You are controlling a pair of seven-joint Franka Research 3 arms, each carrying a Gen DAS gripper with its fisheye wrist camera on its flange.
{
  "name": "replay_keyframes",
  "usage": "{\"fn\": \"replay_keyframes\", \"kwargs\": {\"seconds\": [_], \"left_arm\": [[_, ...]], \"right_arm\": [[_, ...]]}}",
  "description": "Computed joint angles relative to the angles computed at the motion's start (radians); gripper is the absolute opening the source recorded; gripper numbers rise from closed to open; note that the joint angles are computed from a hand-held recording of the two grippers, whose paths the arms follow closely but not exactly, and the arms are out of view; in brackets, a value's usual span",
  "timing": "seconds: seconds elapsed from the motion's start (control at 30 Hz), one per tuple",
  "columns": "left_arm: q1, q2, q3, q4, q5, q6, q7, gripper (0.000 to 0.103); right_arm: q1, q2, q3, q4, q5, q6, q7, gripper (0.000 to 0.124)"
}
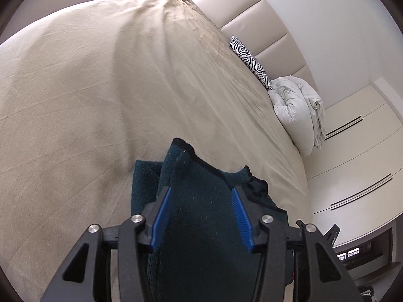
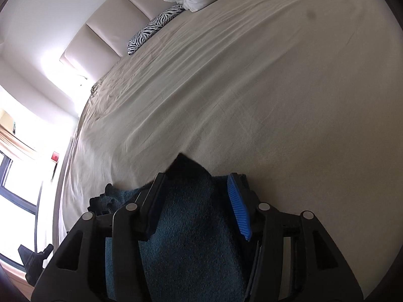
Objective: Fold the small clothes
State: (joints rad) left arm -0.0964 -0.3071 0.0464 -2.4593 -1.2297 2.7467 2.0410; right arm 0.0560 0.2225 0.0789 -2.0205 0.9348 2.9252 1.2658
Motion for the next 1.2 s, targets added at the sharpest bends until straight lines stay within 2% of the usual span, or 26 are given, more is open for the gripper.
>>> {"fn": "replay_keyframes", "kwargs": {"seconds": [0.23,0.33,0.5,0.57,0.6,0.63,0.7,0.73,0.87,0.9,1.0,1.2], "left_arm": [[-0.054,-0.131,-0.029,-0.145,0.085,0.096,-0.047,0.051],[-0.08,-0.165,-0.041,-0.195,0.142,0.139,-0.093,0.051],[-0.097,-0.208,-0.075,-0.272,0.273,0.224,-0.173,0.053],[-0.101,-0.209,-0.077,-0.288,0.322,0.236,-0.2,0.052],[-0.11,-0.211,-0.071,-0.294,0.336,0.246,-0.208,0.052],[-0.114,-0.213,-0.071,-0.3,0.353,0.258,-0.222,0.052],[-0.131,-0.22,-0.058,-0.31,0.374,0.274,-0.244,0.052],[-0.131,-0.225,-0.057,-0.317,0.39,0.278,-0.26,0.049],[-0.13,-0.238,-0.049,-0.34,0.459,0.284,-0.309,0.04],[-0.128,-0.241,-0.047,-0.346,0.477,0.281,-0.32,0.035],[-0.122,-0.243,-0.04,-0.359,0.524,0.279,-0.363,0.021],[-0.122,-0.238,-0.004,-0.371,0.617,0.274,-0.419,0.004]], "right_arm": [[0.049,-0.074,-0.044,-0.106,-0.198,0.022,0.097,0.048],[0.069,-0.084,-0.064,-0.129,-0.312,0.004,0.16,0.048],[0.079,-0.141,-0.06,-0.224,-0.373,0.031,0.15,0.047],[0.095,-0.15,-0.08,-0.253,-0.485,0.035,0.228,0.045],[0.101,-0.152,-0.089,-0.264,-0.539,0.035,0.272,0.04],[0.098,-0.157,-0.085,-0.278,-0.538,0.044,0.275,0.035],[0.086,-0.171,-0.069,-0.295,-0.469,0.047,0.228,0.033],[0.086,-0.179,-0.067,-0.304,-0.458,0.05,0.221,0.026],[0.093,-0.2,-0.074,-0.341,-0.53,0.076,0.272,0.016],[0.093,-0.204,-0.078,-0.347,-0.559,0.08,0.299,0.012],[0.09,-0.218,-0.08,-0.364,-0.598,0.088,0.346,0.01],[0.084,-0.235,-0.078,-0.395,-0.614,0.118,0.396,0.009]]}}
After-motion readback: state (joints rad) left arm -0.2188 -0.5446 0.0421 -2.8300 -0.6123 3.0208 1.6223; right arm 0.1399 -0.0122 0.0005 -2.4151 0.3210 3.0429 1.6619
